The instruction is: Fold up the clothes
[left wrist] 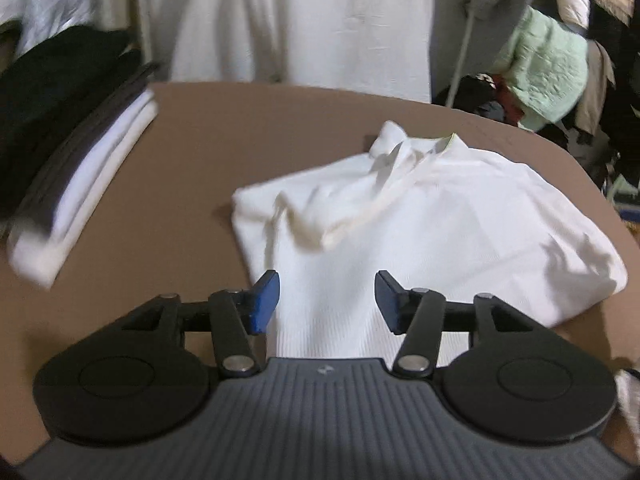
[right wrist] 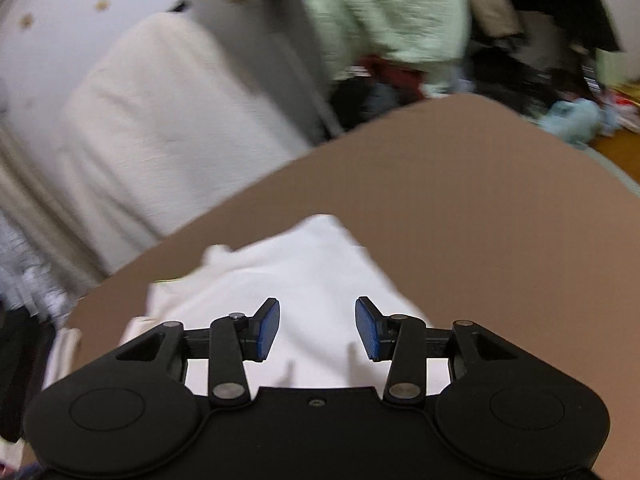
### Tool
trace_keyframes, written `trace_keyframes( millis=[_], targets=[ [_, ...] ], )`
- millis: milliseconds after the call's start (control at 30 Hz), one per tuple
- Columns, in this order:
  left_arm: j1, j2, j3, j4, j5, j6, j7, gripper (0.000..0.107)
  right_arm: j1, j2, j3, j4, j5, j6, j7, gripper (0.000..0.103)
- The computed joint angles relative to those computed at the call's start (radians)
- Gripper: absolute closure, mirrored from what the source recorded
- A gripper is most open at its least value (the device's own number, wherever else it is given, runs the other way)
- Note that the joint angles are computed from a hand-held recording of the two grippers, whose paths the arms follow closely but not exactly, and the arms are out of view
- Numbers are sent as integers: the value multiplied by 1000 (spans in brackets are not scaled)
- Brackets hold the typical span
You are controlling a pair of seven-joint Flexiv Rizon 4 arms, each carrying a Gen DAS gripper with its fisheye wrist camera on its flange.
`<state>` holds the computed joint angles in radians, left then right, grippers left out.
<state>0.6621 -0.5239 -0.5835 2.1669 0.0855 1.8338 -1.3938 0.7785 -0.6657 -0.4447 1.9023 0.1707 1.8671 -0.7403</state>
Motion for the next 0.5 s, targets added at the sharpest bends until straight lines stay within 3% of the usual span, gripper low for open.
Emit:
trace_keyframes(
  millis=[100, 233, 333, 400, 467, 500],
  targets=[
    [-103, -92, 72, -136, -31, -53, 53, 49, -99, -33, 115, -82, -64, 24, -28, 53],
    [-227, -175, 171, -281, -114, -128, 116, 44, -111, -102, 78, -193, -115, -49, -55, 48],
    [-269, -231, 198, -342, -150, -115, 158, 43, -150, -158, 62, -280, -158, -117, -36, 48],
    [-305, -254, 234, -357, -151, -66, 182, 43, -162, -195, 25, -344, -235, -220, -37, 48],
    [-279, -273, 206, -360, -118, -58, 229, 42, -195, -228, 27, -408, -326, -325, -64, 48],
    [-260, -282, 186, -361, -99, -59, 256, 42, -235, -244, 67, -442, -357, -355, -84, 48]
  ],
)
